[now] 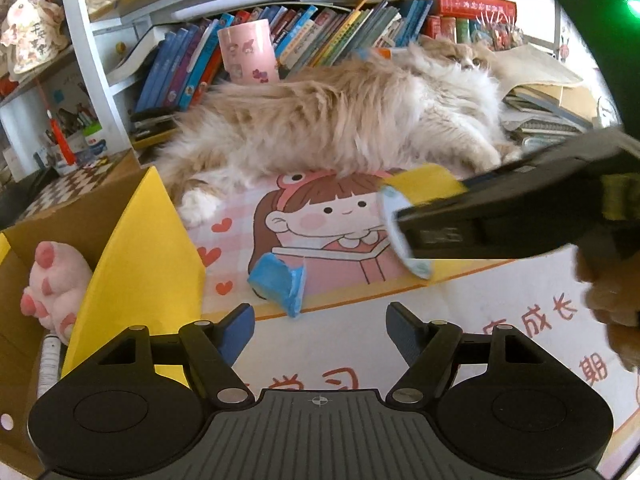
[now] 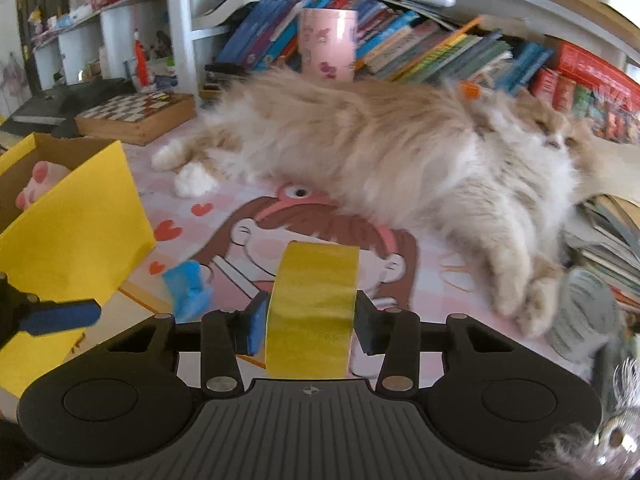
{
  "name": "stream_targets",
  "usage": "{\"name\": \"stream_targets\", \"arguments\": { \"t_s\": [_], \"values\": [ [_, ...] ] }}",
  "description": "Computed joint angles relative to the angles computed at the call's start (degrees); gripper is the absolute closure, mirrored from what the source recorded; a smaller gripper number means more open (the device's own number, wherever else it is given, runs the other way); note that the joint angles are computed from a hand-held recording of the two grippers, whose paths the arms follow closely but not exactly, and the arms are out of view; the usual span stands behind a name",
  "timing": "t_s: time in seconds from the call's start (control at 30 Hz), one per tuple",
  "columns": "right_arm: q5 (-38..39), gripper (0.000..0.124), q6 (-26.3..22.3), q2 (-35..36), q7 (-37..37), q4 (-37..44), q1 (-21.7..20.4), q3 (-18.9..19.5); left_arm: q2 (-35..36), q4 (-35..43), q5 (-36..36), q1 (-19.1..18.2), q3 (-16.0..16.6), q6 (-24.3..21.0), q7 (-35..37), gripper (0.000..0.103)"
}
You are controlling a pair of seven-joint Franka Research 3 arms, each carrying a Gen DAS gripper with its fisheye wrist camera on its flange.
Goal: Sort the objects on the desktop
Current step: 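Close the right tool on the yellow tape roll while the left tool grasps the blue cup, then lift the tape roll and blue cup and carry them toward the yellow box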
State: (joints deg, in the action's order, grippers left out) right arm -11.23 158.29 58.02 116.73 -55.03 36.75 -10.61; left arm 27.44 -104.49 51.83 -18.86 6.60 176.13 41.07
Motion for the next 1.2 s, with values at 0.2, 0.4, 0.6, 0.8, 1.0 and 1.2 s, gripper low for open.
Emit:
{"name": "stream_targets", "arguments": {
  "t_s": [0.2,0.4,0.6,0.8,1.0,1.2],
  "values": [
    [-2.8,0.084,4.1,-9.1,7.5,-15.8,3.4,-5.2,1.8,1.7,-2.3,0.5,-0.6,0.7,0.4,0.028],
    [-6.5,0.084,3.9,-14.3,13.2,-24.4,5.8,-7.9,5.4,6.0,-1.1,-3.6,4.5,0.0,-4.3,0.029],
    [-12.3,0.084,2.7,-16.3,19.6,-27.5,7.5,-10.0,7.5,9.0,-0.1,-4.1,5.7,-2.0,-9.0,0.03],
    [-14.8,0.084,1.4,-16.3,21.2,-26.5,5.7,-7.7,9.7,12.1,0.3,-2.3,4.0,-4.6,-9.4,0.032],
    [-16.2,0.084,-0.1,-16.3,21.5,-25.9,4.6,-5.9,12.7,16.1,-4.7,1.4,-0.9,-7.7,-4.9,0.037],
    [-17.4,0.084,-1.2,-16.4,22.6,-25.6,4.5,-5.6,13.7,16.9,-10.2,3.0,-2.6,-8.8,-1.5,0.045]
  ]
}}
